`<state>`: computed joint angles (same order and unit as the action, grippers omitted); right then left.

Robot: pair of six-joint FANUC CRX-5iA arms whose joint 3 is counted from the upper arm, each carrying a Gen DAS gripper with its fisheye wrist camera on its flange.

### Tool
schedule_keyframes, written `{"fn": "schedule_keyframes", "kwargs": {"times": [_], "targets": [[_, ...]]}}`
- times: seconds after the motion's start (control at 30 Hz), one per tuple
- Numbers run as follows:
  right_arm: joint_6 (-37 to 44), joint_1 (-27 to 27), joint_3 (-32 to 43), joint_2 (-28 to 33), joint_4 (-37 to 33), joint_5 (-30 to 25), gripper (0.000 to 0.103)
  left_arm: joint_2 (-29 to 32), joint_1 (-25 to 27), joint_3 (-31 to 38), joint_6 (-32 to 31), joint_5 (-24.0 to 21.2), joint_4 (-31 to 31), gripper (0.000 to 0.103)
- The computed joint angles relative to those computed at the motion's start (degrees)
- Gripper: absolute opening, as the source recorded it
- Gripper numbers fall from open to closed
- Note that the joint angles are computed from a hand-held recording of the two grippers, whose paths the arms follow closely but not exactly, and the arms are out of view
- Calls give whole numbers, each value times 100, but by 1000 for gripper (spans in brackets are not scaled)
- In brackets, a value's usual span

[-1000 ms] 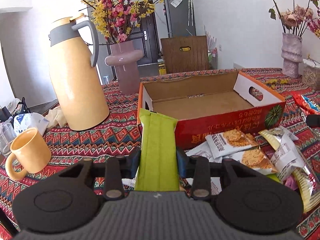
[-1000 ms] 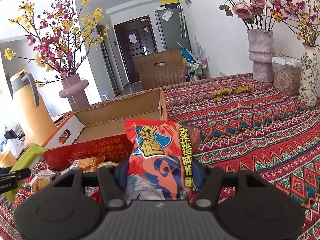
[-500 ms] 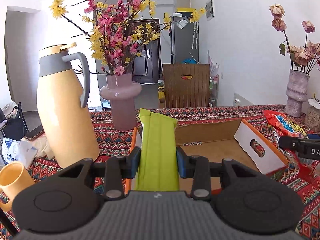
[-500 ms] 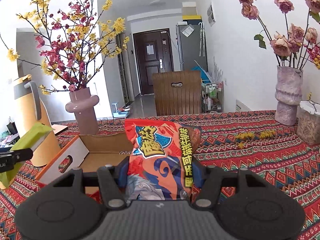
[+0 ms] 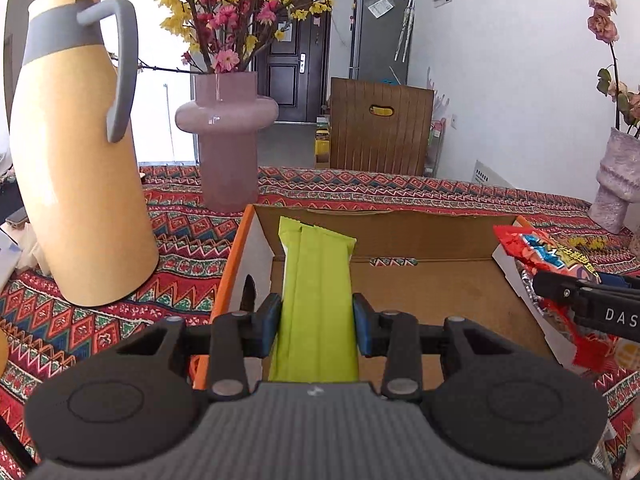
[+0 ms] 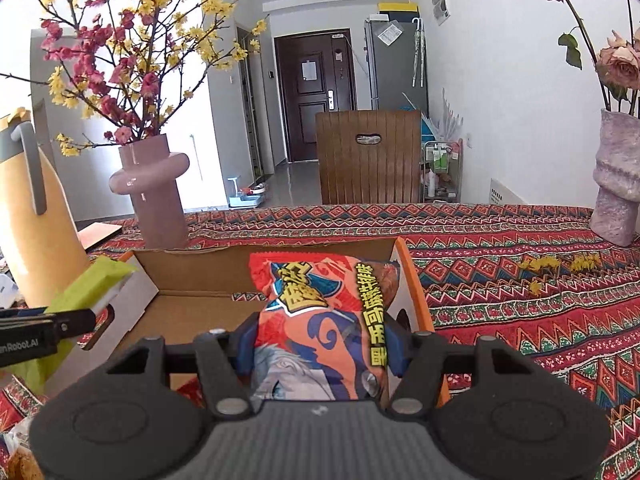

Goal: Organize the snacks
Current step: 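Lower the green bar into the box with the left tool while the right tool drops the chip bag in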

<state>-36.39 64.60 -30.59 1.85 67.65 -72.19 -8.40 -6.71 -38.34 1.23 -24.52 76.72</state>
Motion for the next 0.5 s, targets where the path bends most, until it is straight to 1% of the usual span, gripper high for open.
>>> {"fn": "schedule_keyframes", "kwargs": {"times": [0.03, 0.07, 0.1, 0.13, 0.17, 0.2, 0.23, 0.27, 0.3, 0.37, 0.4, 0.43, 0.5], "targets": [[-40, 18, -20, -6, 33, -13, 65, 1, 17, -14, -45, -58, 54, 40], [-76, 45, -43, -18, 45, -42, 75, -17, -7, -53, -188, -43, 216, 43], [-134, 84, -63, -21, 74, -98, 87, -42, -19, -90, -319, -48, 342, 54], [-184, 140, -81, -30, 99, -180, 93, -86, -81, -154, -506, 14, 568, 62], [-207, 162, -86, -31, 126, -215, 93, -135, -212, -232, -774, 137, 929, 79], [-238, 187, -98, -39, 152, -241, 93, -181, -298, -297, -1013, 207, 1246, 89], [-278, 211, -105, -42, 171, -275, 95, -241, -387, -356, -1233, 259, 1551, 90], [-321, 242, -112, -44, 189, -328, 97, -282, -417, -382, -1334, 252, 1694, 93], [-341, 266, -115, -43, 206, -368, 100, -309, -455, -402, -1426, 272, 1832, 99], [-361, 290, -97, -27, 241, -437, 101, -383, -673, -463, -1777, 506, 2352, 103], [-372, 304, -102, -30, 258, -454, 101, -392, -701, -469, -1854, 523, 2450, 103], [-383, 329, -114, -46, 266, -480, 101, -400, -667, -459, -1788, 489, 2378, 103], [-398, 351, -123, -51, 270, -505, 101, -429, -733, -465, -1809, 639, 2400, 103]]}}
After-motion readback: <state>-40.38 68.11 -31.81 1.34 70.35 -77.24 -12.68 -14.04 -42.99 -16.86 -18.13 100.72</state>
